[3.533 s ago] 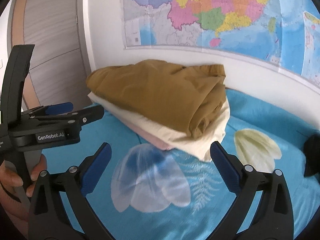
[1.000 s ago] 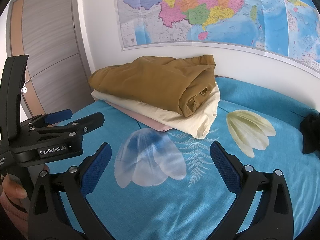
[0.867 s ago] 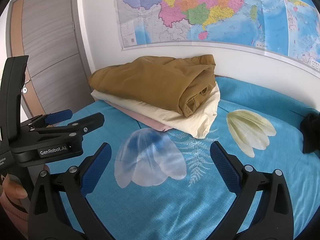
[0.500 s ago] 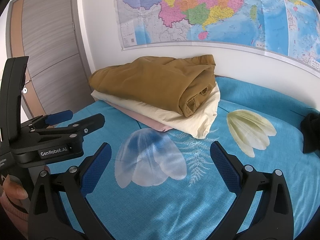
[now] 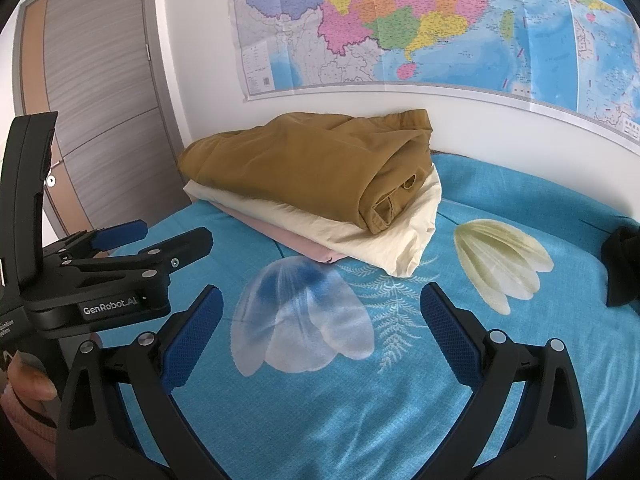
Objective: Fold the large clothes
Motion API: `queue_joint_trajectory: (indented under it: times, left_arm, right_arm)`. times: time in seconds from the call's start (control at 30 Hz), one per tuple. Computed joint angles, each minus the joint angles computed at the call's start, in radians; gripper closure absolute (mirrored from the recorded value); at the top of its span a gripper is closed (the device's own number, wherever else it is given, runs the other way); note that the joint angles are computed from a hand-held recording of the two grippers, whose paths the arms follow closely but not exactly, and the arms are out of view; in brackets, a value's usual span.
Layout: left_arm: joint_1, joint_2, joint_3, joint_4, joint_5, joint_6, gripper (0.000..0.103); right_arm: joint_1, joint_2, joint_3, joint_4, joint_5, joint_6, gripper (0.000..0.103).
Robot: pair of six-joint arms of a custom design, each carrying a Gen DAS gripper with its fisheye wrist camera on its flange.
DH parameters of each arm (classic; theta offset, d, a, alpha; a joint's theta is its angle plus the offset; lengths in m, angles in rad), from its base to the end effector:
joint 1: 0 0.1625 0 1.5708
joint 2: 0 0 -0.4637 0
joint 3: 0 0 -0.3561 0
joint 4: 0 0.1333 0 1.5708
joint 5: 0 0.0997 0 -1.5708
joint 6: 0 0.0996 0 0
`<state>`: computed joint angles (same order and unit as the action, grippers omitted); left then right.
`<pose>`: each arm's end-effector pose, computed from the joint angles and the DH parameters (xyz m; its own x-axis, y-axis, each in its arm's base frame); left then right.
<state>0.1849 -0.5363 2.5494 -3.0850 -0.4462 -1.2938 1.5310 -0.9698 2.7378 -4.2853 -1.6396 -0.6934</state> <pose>-0.2668 -0.2769 -0.0078 -0.7359 -0.0176 -0.6768 0.5678 0.5285 -0.6311 0.1132 -0.3361 0.2186 -0.7798 -0.2999 0.5495 -0.6178 0.5102 -0.5983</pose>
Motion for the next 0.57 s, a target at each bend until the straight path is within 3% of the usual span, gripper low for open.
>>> queue_joint_trajectory:
  times: [0.23,0.43,0.57]
  left_arm:
    - [-0.015,0.017,0.0,-0.011,0.033,0.022,0.007]
    - [-0.011,0.015,-0.006,-0.01,0.015,0.029,0.007]
    - [0.001,0.022,0.0,-0.086,-0.015,0.07,0.007]
  right_arm:
    - [-0.001,0.003,0.001,-0.004,-0.001,-0.001,0.006]
    - [0.003,0.009,0.0,-0.009,-0.005,0.008,0.006]
    - [0.0,0.007,0.0,-0.005,0.0,0.008,0.006]
